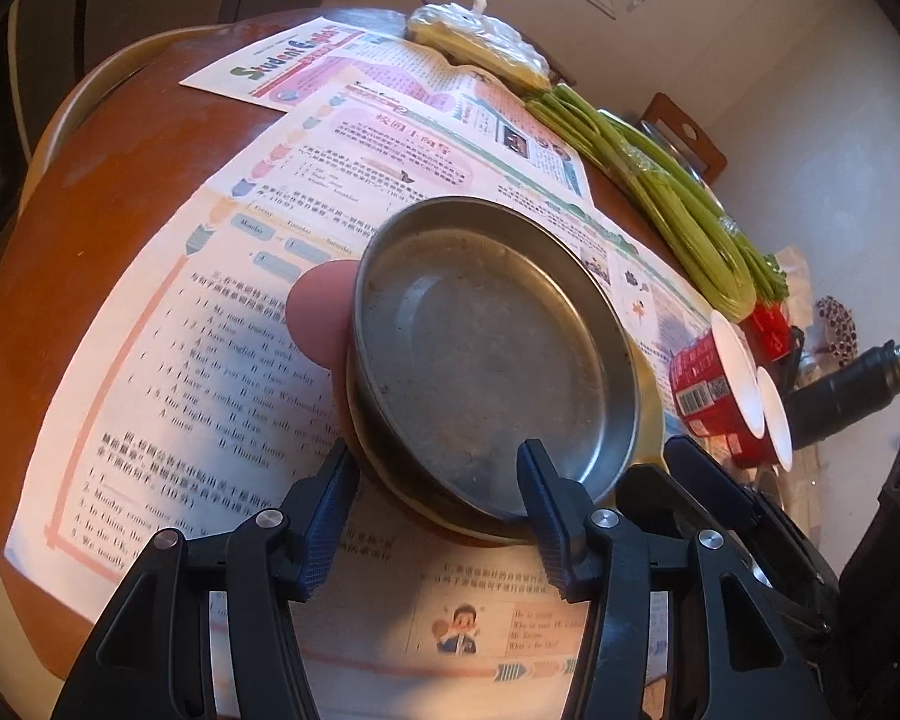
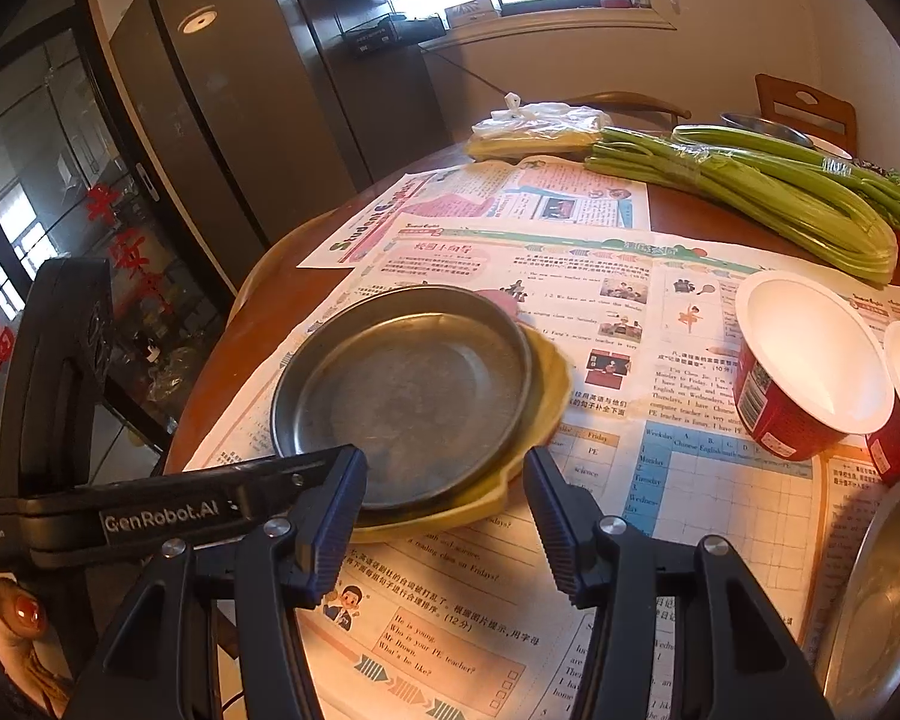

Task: Organize plates and bowls
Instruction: 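Lower the silver plate onto the yellow shell plate and open the left gripper, then withdraw the left gripper from the plate stack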

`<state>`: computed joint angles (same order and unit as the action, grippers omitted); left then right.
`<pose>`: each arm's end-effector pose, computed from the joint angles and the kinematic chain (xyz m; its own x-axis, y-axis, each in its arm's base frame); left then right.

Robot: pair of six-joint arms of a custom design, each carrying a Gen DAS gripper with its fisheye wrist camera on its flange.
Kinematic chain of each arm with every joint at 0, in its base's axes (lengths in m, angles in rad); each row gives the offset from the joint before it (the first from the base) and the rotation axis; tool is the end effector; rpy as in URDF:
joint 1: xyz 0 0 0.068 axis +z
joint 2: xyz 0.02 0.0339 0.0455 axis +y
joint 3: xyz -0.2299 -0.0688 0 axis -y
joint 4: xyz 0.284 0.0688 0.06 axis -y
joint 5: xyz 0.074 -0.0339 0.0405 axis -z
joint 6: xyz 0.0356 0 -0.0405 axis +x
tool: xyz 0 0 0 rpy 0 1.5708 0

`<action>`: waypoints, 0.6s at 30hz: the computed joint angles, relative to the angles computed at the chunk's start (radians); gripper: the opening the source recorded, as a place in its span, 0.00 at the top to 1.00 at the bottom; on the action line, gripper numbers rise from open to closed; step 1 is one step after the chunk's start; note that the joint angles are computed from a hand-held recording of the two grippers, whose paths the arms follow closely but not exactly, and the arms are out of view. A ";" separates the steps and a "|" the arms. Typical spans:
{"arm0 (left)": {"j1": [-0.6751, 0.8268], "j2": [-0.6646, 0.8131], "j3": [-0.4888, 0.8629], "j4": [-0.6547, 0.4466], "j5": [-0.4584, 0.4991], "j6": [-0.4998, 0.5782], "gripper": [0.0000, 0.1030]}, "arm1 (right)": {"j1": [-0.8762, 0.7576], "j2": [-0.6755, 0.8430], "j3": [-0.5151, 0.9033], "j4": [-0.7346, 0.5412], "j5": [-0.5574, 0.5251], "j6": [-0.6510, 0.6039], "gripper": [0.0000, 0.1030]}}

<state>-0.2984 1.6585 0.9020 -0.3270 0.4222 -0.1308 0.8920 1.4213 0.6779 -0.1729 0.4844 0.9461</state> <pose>0.3185 -0.1132 0.0971 -0.8962 0.1512 -0.4170 0.3376 0.8424 -0.4201 0.2011 0.2228 0.1091 -0.7057 0.2685 -0.6557 0.1053 0.9549 0.2777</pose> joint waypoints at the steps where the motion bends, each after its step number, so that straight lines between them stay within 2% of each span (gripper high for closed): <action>1: -0.004 0.007 0.008 0.002 -0.004 -0.001 0.46 | -0.009 -0.004 -0.005 0.007 -0.003 -0.006 0.47; 5: -0.029 0.036 0.042 0.005 -0.032 -0.006 0.45 | -0.039 -0.026 -0.029 0.036 -0.006 -0.024 0.47; 10: -0.027 0.015 0.022 0.015 -0.036 -0.007 0.45 | -0.039 -0.078 -0.070 0.034 0.030 -0.015 0.47; 13: -0.033 -0.059 -0.031 0.035 -0.081 -0.014 0.45 | -0.020 -0.129 -0.096 0.005 0.086 -0.005 0.46; 18: -0.057 -0.235 -0.121 0.028 -0.158 -0.010 0.45 | 0.054 -0.260 -0.145 -0.118 0.231 0.056 0.46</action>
